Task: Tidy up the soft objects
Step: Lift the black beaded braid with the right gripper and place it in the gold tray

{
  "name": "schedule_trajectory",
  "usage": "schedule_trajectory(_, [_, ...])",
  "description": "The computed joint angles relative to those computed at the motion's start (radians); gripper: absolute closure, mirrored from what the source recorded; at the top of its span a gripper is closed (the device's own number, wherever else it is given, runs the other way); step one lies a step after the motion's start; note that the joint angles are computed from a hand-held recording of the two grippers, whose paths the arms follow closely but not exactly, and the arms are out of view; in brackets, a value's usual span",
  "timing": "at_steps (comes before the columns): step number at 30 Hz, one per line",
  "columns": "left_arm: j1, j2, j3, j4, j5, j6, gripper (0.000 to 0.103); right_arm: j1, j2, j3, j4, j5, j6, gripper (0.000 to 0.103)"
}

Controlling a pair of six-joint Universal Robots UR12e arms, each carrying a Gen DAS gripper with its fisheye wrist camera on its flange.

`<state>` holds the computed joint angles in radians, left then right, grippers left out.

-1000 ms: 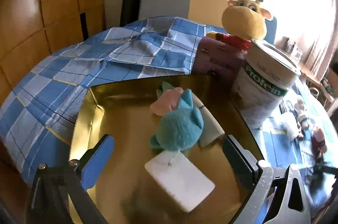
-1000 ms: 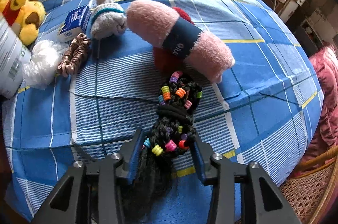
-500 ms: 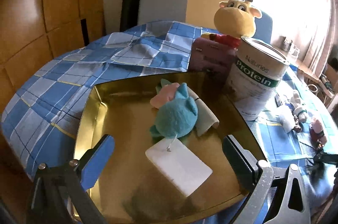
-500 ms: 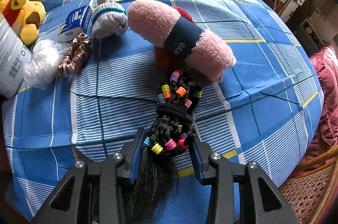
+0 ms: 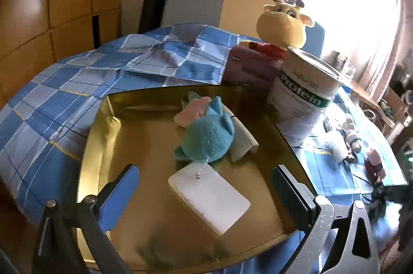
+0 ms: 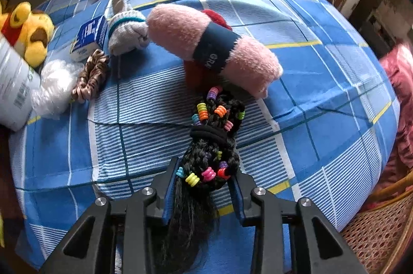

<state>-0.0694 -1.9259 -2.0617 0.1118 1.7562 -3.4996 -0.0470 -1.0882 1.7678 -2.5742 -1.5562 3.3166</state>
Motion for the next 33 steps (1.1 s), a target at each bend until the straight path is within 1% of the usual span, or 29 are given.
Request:
schedule_trajectory(2, [0.002,0.000,-0.006,0.020,-0.013,0.032,0.000,-0.011,-0.006,-0.002,0.006,0.023,0.025,0.070])
schedule_trajectory(3, [0.003,0.000,-0.009,0.029,-0.016,0.041,0.000,-0.014,-0.012,-0.004,-0.001,0.021,0.032,0.070])
schedule_trajectory(5, [0.009,0.001,-0.015,0.042,-0.034,0.057,0.000,-0.017,-0.019,-0.016,-0.006,0.012,0.035,0.071])
schedule_trajectory(7, [0.014,0.003,-0.021,0.049,-0.043,0.058,0.000,-0.014,-0.022,-0.040,-0.017,-0.017,0.029,0.071])
schedule_trajectory(10, [0.026,0.008,-0.033,0.078,-0.071,0.065,0.000,-0.001,-0.018,-0.101,-0.041,-0.050,0.011,0.071])
schedule_trajectory(13, [0.030,0.011,-0.038,0.096,-0.077,0.084,0.000,0.017,0.000,-0.172,-0.055,-0.069,-0.018,0.071])
schedule_trajectory(17, [0.041,0.019,-0.047,0.124,-0.115,0.097,0.000,0.068,0.061,-0.327,-0.068,-0.129,-0.063,0.071])
schedule_trajectory(21, [0.044,0.026,-0.051,0.128,-0.122,0.107,0.000,0.131,0.146,-0.524,-0.070,-0.175,-0.094,0.071])
schedule_trajectory(23, [0.047,0.031,-0.056,0.126,-0.123,0.109,0.000,0.162,0.191,-0.620,-0.095,-0.183,-0.113,0.071])
schedule_trajectory(25, [0.049,0.033,-0.058,0.126,-0.126,0.106,0.000,0.201,0.237,-0.721,-0.143,-0.182,-0.136,0.071])
schedule_trajectory(27, [0.053,0.034,-0.061,0.129,-0.131,0.101,0.000,0.228,0.264,-0.784,-0.199,-0.155,-0.156,0.071])
schedule_trajectory(28, [0.053,0.035,-0.062,0.125,-0.129,0.098,0.000,0.238,0.273,-0.805,-0.221,-0.126,-0.169,0.071])
schedule_trajectory(29, [0.054,0.034,-0.063,0.126,-0.127,0.097,0.000,0.254,0.285,-0.831,-0.248,-0.074,-0.193,0.071])
schedule_trajectory(30, [0.055,0.035,-0.064,0.127,-0.126,0.096,0.000,0.265,0.289,-0.841,-0.261,-0.043,-0.211,0.071])
schedule_trajectory(32, [0.057,0.035,-0.065,0.122,-0.118,0.095,0.000,0.278,0.284,-0.834,-0.270,0.083,-0.245,0.071])
schedule_trajectory(33, [0.058,0.036,-0.067,0.120,-0.116,0.092,0.000,0.286,0.275,-0.817,-0.260,0.168,-0.285,0.071])
